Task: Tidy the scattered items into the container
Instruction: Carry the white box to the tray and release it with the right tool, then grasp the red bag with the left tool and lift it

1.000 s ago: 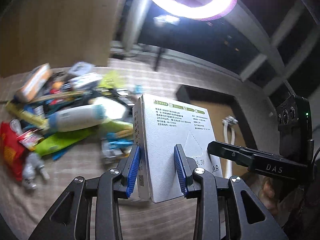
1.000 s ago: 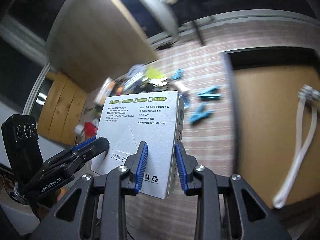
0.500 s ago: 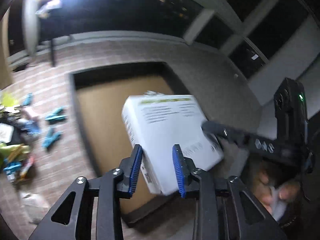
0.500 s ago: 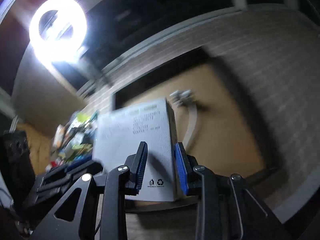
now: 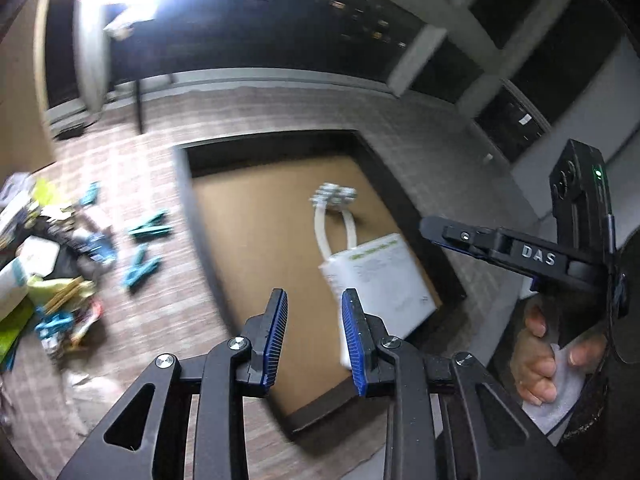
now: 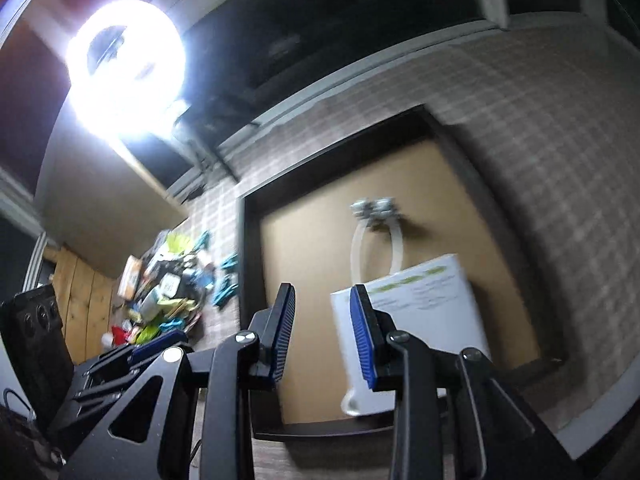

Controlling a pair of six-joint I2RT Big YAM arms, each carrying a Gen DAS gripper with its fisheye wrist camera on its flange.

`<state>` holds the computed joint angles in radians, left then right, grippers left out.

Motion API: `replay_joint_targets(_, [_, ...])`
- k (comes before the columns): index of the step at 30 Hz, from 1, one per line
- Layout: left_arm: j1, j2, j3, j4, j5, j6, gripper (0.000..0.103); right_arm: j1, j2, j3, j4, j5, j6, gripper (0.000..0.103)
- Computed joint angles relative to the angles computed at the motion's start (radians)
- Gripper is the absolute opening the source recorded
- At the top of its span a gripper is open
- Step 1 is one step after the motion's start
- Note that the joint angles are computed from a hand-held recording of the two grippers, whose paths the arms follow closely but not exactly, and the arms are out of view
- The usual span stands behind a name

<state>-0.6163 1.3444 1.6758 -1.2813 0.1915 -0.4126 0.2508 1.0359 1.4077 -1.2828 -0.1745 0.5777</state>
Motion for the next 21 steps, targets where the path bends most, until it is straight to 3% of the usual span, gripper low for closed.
replay_joint_targets(11, [0.265, -0.180, -0.171, -0.037, -0.016, -0.008, 0.026, 0.242, 0.231, 0.163, 0.062, -0.038, -0.033, 0.029])
replay_joint_targets(21, [0.741, -0.349, -0.337, -0.097, 0.063, 0.067, 0.026, 0.478, 0.505, 0.432, 0.046, -0.041, -0.098, 0.029])
